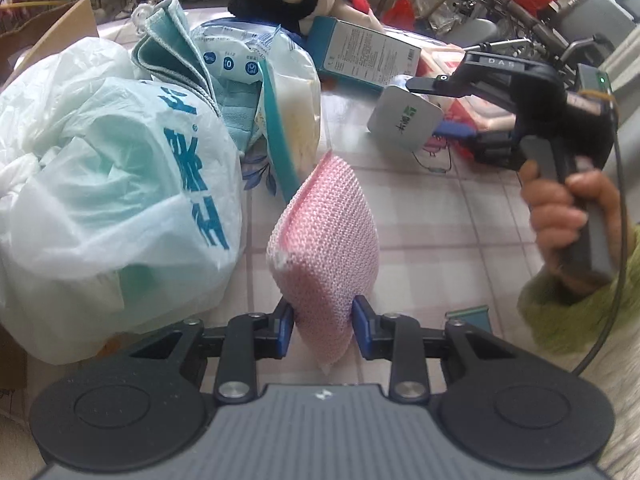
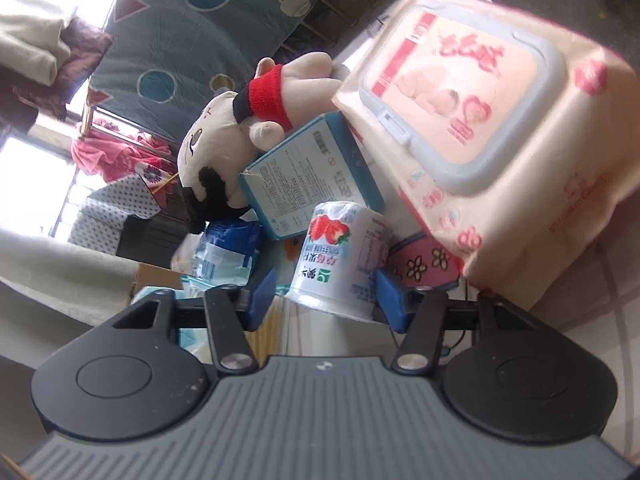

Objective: Organize soft objects
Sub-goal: 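Grasp the pink knitted pouch with the left gripper, then grasp the white strawberry yogurt cup with the right gripper while the left gripper holds the pouch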

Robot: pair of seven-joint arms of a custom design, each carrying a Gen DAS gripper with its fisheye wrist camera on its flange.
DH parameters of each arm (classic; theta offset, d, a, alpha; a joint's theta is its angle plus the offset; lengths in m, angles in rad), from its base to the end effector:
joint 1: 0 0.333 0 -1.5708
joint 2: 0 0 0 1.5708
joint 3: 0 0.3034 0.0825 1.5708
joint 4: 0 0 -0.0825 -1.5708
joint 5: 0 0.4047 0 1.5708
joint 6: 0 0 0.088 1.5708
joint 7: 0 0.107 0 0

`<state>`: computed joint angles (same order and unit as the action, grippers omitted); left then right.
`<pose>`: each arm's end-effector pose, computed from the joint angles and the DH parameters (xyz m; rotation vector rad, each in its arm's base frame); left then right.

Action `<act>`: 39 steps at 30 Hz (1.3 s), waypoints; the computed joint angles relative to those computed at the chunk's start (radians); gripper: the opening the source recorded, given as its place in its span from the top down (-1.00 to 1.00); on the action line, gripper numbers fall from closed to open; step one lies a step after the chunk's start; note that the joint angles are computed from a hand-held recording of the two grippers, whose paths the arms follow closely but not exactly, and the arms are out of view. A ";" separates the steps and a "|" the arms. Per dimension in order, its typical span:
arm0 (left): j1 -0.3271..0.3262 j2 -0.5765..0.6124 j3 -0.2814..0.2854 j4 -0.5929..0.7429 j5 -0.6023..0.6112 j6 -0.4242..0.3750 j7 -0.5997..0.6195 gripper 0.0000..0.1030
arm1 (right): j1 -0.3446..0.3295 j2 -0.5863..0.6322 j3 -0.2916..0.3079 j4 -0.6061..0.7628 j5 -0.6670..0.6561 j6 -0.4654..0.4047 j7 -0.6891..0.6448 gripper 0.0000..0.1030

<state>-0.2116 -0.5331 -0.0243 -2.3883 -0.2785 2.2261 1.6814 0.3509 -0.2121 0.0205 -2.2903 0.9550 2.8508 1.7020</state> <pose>0.4350 -0.1144 0.5350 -1.8818 2.3408 -0.6616 0.5164 0.1546 0.4876 -1.0630 1.9661 0.1879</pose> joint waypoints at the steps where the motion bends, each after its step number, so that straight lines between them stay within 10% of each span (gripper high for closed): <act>1: 0.002 -0.010 -0.005 -0.010 0.010 0.011 0.005 0.38 | 0.010 -0.007 -0.014 -0.006 0.050 -0.014 -0.022 0.42; 4: -0.003 -0.036 -0.010 -0.037 0.031 0.038 0.017 0.38 | 0.021 -0.051 -0.029 -0.043 0.176 -0.038 -0.063 0.76; 10: -0.024 -0.045 0.019 -0.051 0.000 0.024 0.060 0.38 | 0.012 -0.179 0.009 -0.161 0.004 -0.038 0.067 0.71; 16: -0.025 -0.058 0.015 -0.077 -0.012 0.062 0.076 0.36 | -0.024 -0.169 0.048 -0.136 -0.168 0.022 0.218 -0.40; 23: -0.034 -0.083 0.018 -0.123 -0.018 0.135 0.061 0.34 | -0.031 0.028 0.041 0.073 -0.321 -0.100 0.278 -0.51; 27: -0.045 -0.083 0.020 -0.134 -0.012 0.165 0.062 0.34 | -0.039 0.071 0.062 0.119 -0.426 -0.163 0.309 -0.03; 29: -0.052 -0.084 0.024 -0.136 -0.011 0.171 0.070 0.34 | -0.031 0.069 0.056 0.119 -0.410 -0.197 0.280 0.59; 39: -0.063 -0.089 0.060 -0.141 -0.048 0.155 0.112 0.34 | -0.062 -0.167 0.060 -0.032 -0.537 -0.387 0.291 0.77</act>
<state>-0.2742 -0.6222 0.0354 -2.5288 -0.3265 2.3813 1.7938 0.2884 -0.3788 0.0803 -2.3227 0.4180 2.4638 1.9932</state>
